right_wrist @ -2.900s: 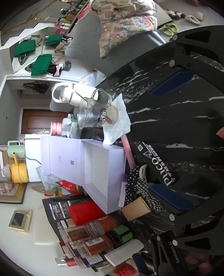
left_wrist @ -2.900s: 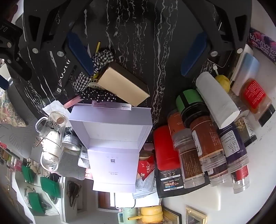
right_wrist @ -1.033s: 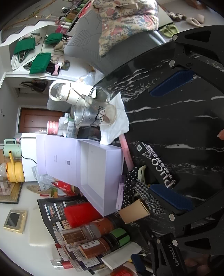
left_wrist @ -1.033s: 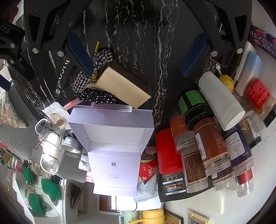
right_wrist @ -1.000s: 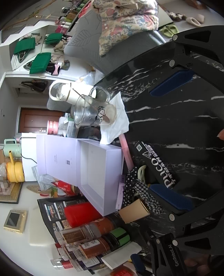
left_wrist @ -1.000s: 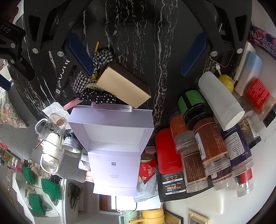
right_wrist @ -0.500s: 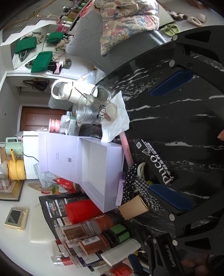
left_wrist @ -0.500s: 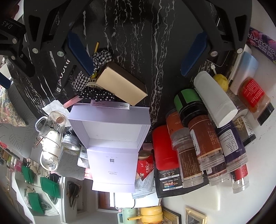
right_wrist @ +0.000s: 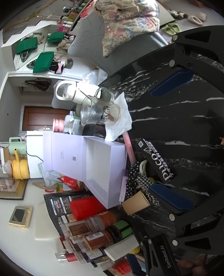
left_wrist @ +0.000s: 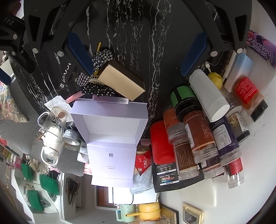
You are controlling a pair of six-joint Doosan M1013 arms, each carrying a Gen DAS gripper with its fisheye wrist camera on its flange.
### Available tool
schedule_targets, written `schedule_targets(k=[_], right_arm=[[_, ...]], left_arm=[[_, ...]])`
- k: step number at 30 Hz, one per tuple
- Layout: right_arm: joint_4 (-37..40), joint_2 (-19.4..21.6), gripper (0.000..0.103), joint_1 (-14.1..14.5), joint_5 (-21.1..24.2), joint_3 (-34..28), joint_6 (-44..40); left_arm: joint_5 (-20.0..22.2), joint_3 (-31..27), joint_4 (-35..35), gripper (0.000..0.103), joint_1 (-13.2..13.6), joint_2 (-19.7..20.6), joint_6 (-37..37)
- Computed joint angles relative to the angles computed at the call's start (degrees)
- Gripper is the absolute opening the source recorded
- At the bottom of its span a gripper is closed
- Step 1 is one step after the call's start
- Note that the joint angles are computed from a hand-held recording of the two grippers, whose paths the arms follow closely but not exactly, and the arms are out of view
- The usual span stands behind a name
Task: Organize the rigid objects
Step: 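Move left tool toward the gold box while right tool approaches the black PUCO box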
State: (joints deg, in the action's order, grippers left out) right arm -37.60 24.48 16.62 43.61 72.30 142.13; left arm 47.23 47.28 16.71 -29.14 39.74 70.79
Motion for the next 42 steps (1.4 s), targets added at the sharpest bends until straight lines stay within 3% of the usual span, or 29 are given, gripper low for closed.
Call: schedule_targets(k=[11,24,31,36,39,42], right_arm=[[2.8,1.1,0.103,-0.4,-0.5,-0.8,-2.6],[9.0,4.3,0.103,-1.6,0.1,-3.4,-10.6],[14.0,5.7,0.103,-3.0,-0.3,-4.9,-14.1],[15.9,6.9,0.103,-3.6,0.5,-6.3,-15.8],[18.1,7.3,0.103,-3.9,0.6,-6.8,-17.3],[20.2,7.4,0.103,-4.2,-0.1,-6.8,-17.9]], left_arm=[[1.0,-1.7,-1.8,0.103,0.5,1.5,1.1],[9.0,-12.7,-4.6,0.103,0.4,8.5,4.3],[14.5,-21.5,-7.5,0.103,0.3,13.5,6.4],[21.8,-30.8,-6.2,0.103,0.0,18.6,7.0],[27.8,-39.3,-6.9,0.103,0.2,23.0,8.0],[30.4,-43.0,-7.8,0.103,0.4,24.9,8.0]])
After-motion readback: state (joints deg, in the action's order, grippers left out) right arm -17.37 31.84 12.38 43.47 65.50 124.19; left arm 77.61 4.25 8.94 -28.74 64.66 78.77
